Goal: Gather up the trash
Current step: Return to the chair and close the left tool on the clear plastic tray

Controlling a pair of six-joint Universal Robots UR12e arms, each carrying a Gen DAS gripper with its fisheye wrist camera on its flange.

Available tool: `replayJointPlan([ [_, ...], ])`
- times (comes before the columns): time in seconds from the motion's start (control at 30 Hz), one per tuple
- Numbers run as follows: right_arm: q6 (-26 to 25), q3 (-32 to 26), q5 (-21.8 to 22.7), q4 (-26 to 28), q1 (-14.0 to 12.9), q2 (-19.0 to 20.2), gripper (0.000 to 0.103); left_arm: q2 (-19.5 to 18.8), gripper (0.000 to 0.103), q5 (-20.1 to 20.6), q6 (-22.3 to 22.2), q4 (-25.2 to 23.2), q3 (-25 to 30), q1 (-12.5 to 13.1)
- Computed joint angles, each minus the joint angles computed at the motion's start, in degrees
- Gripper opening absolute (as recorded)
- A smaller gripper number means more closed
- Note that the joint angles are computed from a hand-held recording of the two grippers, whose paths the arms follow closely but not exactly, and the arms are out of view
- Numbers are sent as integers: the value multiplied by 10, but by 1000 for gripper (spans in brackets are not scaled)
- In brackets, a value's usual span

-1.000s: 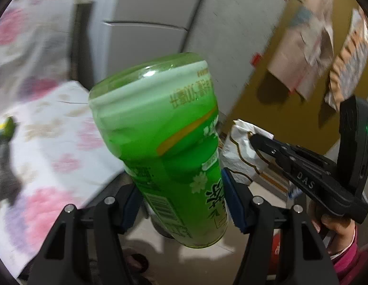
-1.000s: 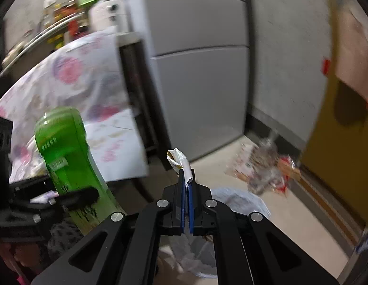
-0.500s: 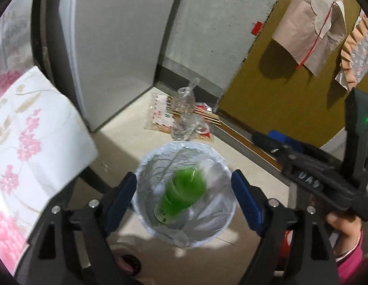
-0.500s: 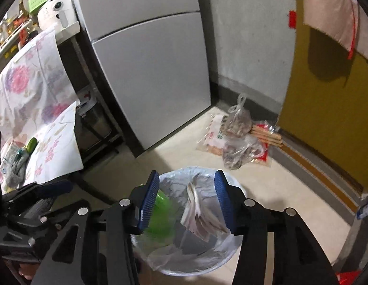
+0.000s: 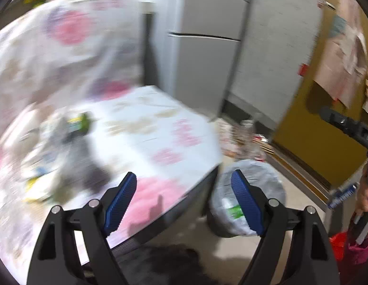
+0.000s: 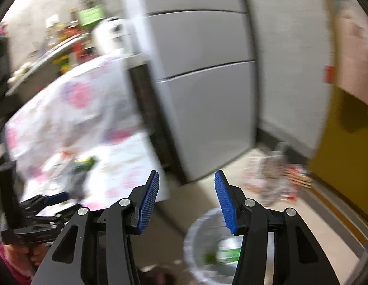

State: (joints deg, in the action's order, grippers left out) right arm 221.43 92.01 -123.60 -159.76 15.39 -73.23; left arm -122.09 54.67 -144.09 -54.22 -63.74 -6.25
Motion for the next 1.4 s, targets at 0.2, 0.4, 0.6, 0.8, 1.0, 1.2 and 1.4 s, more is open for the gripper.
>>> replayJointPlan([
  [0.2,-102,-100,105,-2,14,69,51,7,79,52,-87,40,-14,50],
  [0.4,-181,-209,189,41,23,139,59,7,79,110,-164,90,-21,88],
  [0.6,-210,-309,233,92,23,201,67,-9,80,176,-222,124,-4,106],
  [0.8,-224,-404,210,150,30,260,67,-33,80,197,-249,109,29,110],
  [1.0,-223,-439,181,167,37,282,67,-45,79,193,-251,86,41,112],
  [1.2,-234,-420,153,158,42,273,67,-87,53,131,-272,4,105,119],
  [1.4,-246,-412,149,150,42,268,67,-127,36,143,-290,-45,169,111],
])
